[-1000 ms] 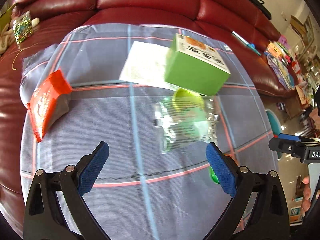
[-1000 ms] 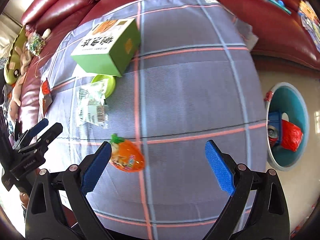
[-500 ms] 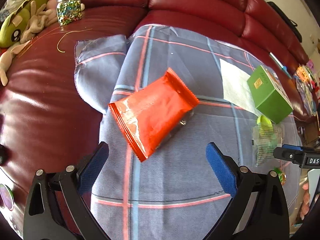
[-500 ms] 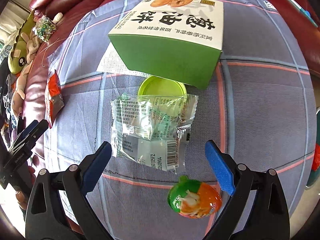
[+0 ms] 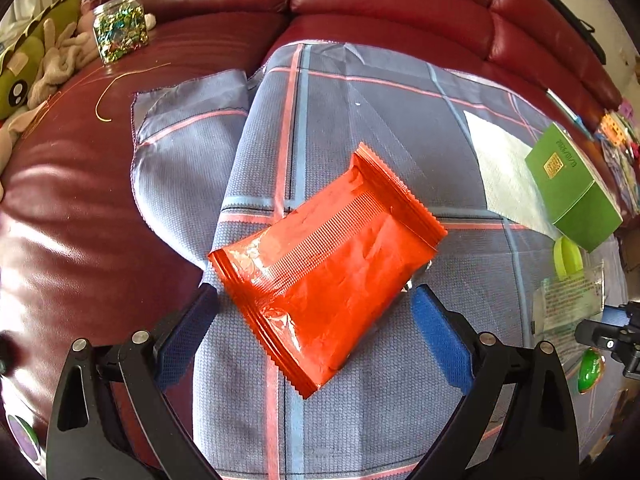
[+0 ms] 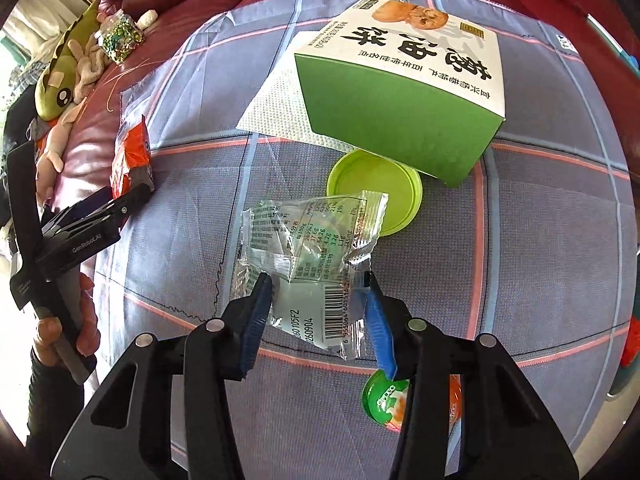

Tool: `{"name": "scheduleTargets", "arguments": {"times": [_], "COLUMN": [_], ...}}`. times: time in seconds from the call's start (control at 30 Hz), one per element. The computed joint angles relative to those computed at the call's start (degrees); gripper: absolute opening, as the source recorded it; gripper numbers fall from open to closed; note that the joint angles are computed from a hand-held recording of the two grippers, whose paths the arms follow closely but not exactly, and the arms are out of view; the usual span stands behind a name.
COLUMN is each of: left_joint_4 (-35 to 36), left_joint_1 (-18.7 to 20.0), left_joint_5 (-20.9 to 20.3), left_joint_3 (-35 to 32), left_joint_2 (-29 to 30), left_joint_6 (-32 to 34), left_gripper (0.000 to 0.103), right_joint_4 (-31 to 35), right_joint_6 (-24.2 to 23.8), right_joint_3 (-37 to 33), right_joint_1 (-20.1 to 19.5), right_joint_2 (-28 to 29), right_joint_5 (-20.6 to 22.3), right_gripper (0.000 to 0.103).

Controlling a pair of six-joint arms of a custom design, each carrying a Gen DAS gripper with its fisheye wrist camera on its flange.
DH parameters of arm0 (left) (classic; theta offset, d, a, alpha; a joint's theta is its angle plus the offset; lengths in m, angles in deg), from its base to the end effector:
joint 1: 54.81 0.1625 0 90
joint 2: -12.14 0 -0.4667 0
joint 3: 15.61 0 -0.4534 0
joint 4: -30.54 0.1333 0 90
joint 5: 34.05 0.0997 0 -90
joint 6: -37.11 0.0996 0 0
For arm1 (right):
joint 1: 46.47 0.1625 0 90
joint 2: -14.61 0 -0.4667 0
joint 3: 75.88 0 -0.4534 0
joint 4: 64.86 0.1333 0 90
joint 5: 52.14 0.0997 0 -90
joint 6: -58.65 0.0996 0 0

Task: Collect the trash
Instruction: 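Grasp the orange snack packet with the left gripper while the right grasps the clear wrapper, then carry the packet and wrapper over the teal bin and open both grippers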

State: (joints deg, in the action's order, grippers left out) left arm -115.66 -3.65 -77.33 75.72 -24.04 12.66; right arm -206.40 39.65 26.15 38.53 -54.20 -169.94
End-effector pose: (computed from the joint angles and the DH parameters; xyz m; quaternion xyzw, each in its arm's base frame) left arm -0.3017 -0.7029 -0.0005 0.1114 0.9112 -0.2152 0.3331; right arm 0.0281 -0.6754 0.2969 0.0788 -0.9559 0.1018 0.2641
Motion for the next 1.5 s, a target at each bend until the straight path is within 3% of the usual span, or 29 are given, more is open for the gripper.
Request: {"name": "scheduleTargets", "arguments": {"times": [0.03,0.13,0.2,0.27,0.4,1.0,1.27,1.5], "left_joint_4": [-0.16,-0.77,-1.02,-0.71,-0.71,-5.10,-4.81,-1.72], "left_joint_1": [-0.13,-0.61,-0.77,-0.96,-1.99,-10.53,-13.56,-15.64], "left_joint_5": [0.77,2.32,2.57,2.79,4.07,-1.79,-6.18,-10.03], "left_joint_3": [-0.08,-0.05,0.07,0.24,1.42,3.69,-0.18,-7.60], "left_joint_2": [0.23,0.55,0.47,0.33,-0.12,-0.74,3.24,9.01], "left_joint_6": [0.52,2.61,3.54,3.89,3.01,3.62,5.10,7.70], "left_gripper": [0.089,0.061,0.030,0.007,0.003,0.003,0.003,0.003], "right_joint_4": [-0.06,-0.32,-0.36,-0.53,-1.67,-5.06,-5.43,-5.51], "right_joint_6": [-0.15,-0.23,-0.06,-0.39,-1.10,-2.43,-2.96,-2.98], "right_joint_3": [0.15,0.43,0.48,0.72,1.24,5.12,5.74,5.16], "right_joint_1": [-0.02,-0.11,-0.06,-0.02,0.16,-2.20,-6.07,-11.24], "right_joint_2": [-0.19,-0.67,-0.88,-1.33,-1.93,-11.03,-16.53,-21.05], "right_joint_5": [0.01,0.17,0.53,0.54,0.14,4.40,8.39,12.88], "right_gripper": [0.043,0.043,0.042,0.042,0.042,0.041,0.041,0.041]}}
